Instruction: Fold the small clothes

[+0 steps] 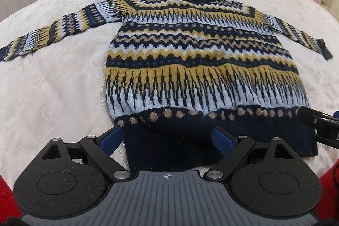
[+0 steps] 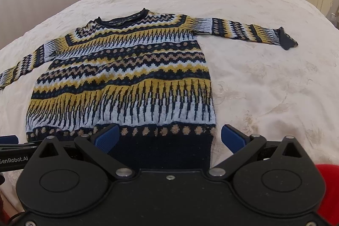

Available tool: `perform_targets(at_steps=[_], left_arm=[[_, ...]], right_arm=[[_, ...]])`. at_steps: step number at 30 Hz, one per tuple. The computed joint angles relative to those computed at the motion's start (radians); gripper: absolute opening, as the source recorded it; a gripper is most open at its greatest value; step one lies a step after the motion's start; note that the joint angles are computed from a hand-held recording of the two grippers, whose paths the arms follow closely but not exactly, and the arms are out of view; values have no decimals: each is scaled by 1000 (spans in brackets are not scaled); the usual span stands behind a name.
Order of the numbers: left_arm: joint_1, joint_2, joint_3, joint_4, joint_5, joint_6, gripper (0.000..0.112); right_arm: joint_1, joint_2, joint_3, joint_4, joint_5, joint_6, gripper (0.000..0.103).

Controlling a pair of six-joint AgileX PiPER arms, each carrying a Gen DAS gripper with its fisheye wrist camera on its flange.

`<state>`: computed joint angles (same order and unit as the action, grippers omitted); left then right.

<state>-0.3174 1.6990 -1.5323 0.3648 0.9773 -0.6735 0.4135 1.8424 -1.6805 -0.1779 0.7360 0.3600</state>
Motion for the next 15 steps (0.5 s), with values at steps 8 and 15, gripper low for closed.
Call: perform_targets(at_steps=[8,15], left_arm=[[-3,6,-4,4,7,-2,91],[-3,7,-3,7,7,-4,91]], right_arm=[[0,-1,2,3,-5,-8,102],[0,1,2,7,-8,-13,102]])
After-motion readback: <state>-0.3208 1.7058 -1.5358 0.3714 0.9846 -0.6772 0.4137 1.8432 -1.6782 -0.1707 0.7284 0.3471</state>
